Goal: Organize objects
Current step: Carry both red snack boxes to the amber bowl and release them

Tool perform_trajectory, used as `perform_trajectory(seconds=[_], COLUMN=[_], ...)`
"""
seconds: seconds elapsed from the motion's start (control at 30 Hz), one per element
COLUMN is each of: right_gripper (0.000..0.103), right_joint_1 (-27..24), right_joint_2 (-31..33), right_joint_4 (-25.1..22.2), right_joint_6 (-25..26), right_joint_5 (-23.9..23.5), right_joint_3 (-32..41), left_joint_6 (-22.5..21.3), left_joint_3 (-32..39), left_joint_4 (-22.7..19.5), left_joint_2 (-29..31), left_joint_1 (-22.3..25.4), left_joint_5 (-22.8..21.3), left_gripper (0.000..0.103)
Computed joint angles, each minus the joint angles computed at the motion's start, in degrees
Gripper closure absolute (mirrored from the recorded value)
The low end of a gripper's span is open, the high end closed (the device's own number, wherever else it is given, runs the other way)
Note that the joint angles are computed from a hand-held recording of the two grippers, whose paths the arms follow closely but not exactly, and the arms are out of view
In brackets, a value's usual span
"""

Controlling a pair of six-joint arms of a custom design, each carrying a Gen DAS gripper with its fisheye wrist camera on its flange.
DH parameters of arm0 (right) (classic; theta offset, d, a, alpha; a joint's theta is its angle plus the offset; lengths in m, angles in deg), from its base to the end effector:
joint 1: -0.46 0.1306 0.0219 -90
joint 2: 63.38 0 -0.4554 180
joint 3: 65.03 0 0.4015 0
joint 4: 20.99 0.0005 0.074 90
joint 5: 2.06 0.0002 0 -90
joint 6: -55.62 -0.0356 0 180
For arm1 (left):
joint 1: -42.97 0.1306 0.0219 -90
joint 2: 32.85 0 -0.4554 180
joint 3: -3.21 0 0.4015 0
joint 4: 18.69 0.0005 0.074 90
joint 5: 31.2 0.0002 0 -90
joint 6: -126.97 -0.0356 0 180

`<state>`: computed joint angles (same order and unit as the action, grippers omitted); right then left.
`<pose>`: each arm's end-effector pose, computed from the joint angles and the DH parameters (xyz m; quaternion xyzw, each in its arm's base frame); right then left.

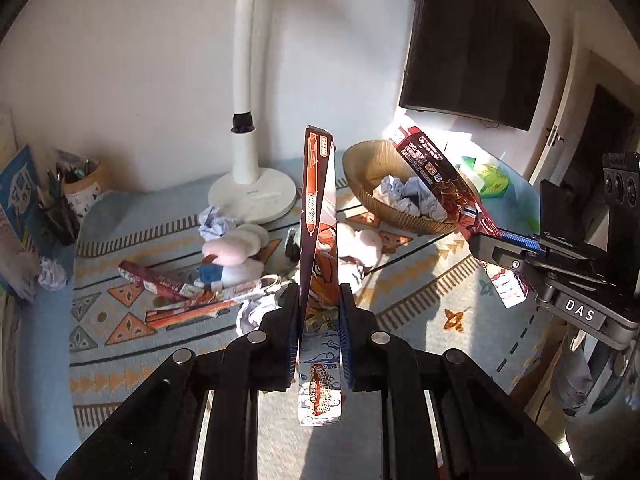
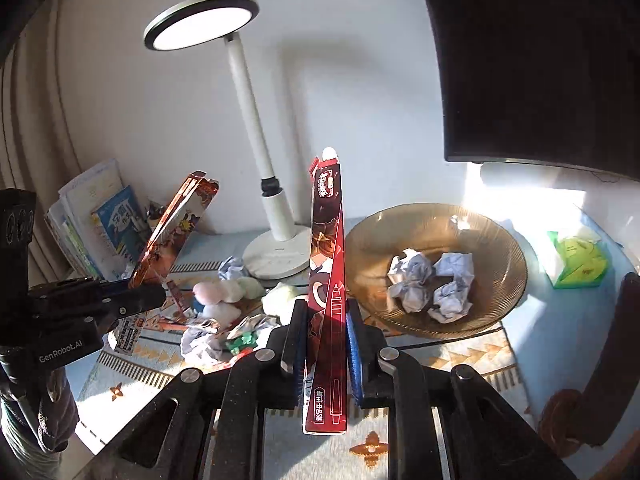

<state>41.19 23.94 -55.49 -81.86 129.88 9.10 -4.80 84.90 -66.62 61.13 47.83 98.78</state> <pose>0.3637 0.2811 0.4194 0.1802 0.8617 -0.0051 0.4743 0.4961 0.0187 0.4114 0.3708 0.8337 -0.2078 0.3525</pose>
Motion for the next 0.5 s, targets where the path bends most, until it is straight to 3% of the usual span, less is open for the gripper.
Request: perform_trajectory(seconds=[0.07, 0.17, 0.37, 0.43, 0.5], right_gripper=[0.086, 0.086, 0.086, 0.075, 0.058], right_joint_1=[-3.4, -8.1, -15.1, -16.7, -17.3], right_joint_2=[-2.1, -3.7, -2.7, -1.3, -0.4], right_joint_4=[-1.4, -2.8, -0.4, -0.5, -0.6], right_joint_6=[-2.1, -4.6, -3.8, -3.3, -3.7], right_joint_5=[0.4, 0.2, -6.0, -9.1, -9.6], right_joint_3=[-0.6, -1.2, -1.5, -0.9, -0.8], left_joint_6=[3.9, 8.7, 16.9, 18.2, 20.0], left_joint_3=[1.1, 4.9, 10.0, 10.1, 10.3], left_joint_4=[2.9, 3.5, 6.8, 8.9, 10.3], left_joint_2=[-0.3, 2.0, 8.2, 9.4, 10.6], left_joint_1=[-4.1, -10.3, -19.2, -21.0, -21.8], left_joint_5=[0.5, 0.7, -2.2, -4.6, -5.1], left_gripper=[0.088, 0.088, 0.088, 0.086, 0.06])
